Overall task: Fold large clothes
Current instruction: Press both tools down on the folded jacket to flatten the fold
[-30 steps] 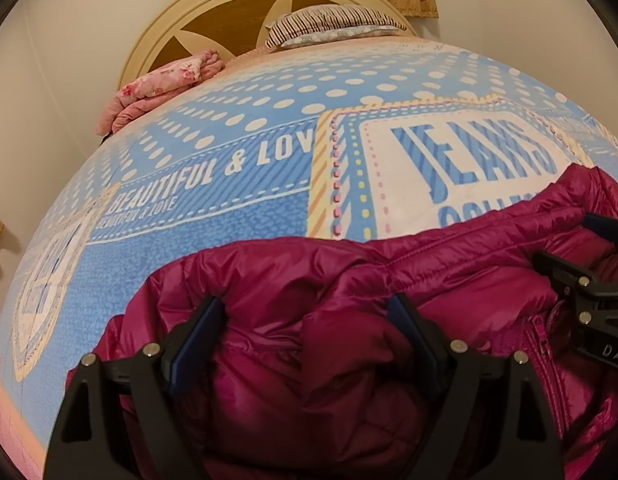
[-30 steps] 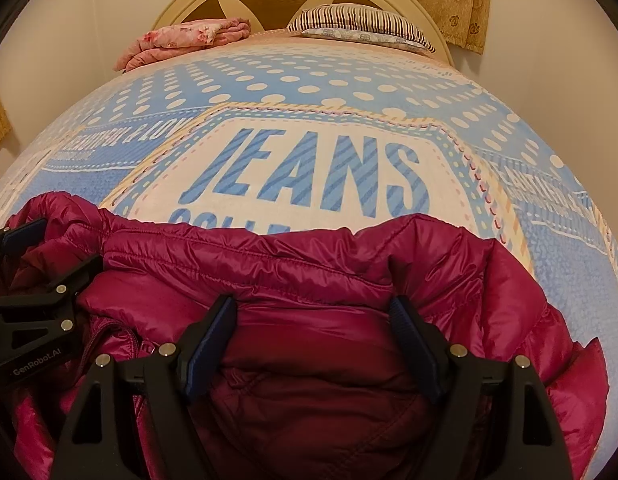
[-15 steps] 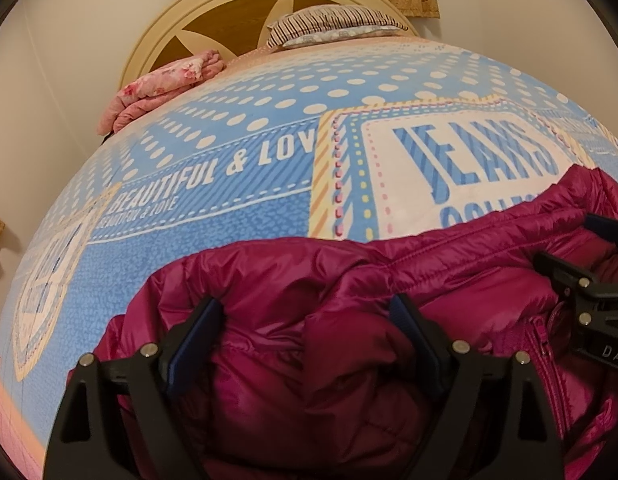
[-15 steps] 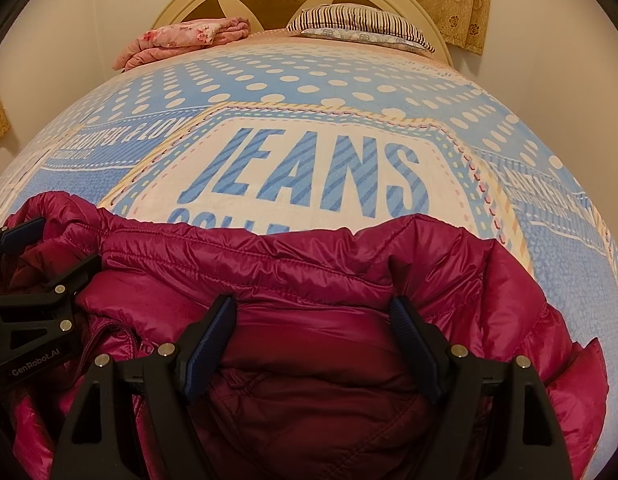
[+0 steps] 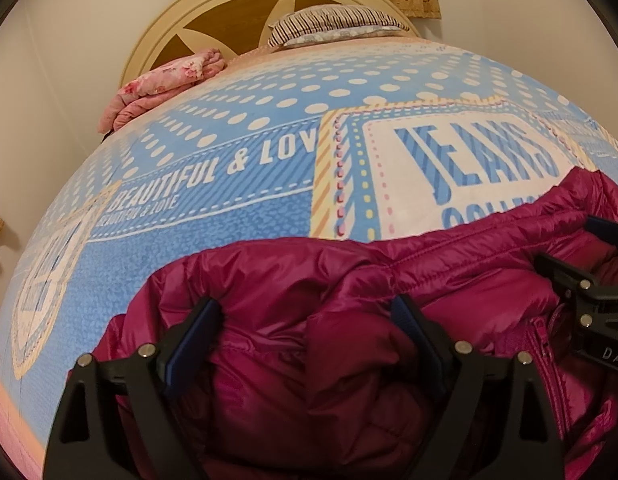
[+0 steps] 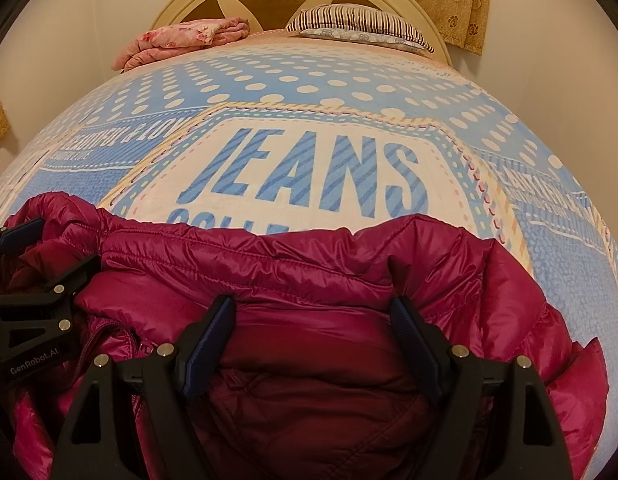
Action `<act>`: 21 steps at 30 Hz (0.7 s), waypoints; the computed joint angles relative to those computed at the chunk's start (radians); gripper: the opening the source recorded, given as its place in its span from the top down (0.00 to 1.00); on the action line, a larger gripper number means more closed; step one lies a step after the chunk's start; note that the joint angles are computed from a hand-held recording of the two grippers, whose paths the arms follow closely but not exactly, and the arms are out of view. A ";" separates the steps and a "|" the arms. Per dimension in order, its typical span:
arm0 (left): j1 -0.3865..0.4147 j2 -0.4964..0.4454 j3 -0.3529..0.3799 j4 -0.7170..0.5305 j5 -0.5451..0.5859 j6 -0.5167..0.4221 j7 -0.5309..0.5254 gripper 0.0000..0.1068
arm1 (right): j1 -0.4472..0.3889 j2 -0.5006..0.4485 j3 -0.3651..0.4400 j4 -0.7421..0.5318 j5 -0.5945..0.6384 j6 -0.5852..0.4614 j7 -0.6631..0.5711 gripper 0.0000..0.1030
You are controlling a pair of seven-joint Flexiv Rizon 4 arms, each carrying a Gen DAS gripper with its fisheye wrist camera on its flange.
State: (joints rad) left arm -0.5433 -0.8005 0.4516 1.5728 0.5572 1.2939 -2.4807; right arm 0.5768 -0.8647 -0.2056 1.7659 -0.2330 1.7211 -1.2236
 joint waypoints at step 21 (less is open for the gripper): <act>0.015 0.007 -0.030 -0.027 0.022 -0.079 -0.001 0.07 | -0.006 0.003 0.010 -0.002 0.000 -0.007 -0.003 0.21</act>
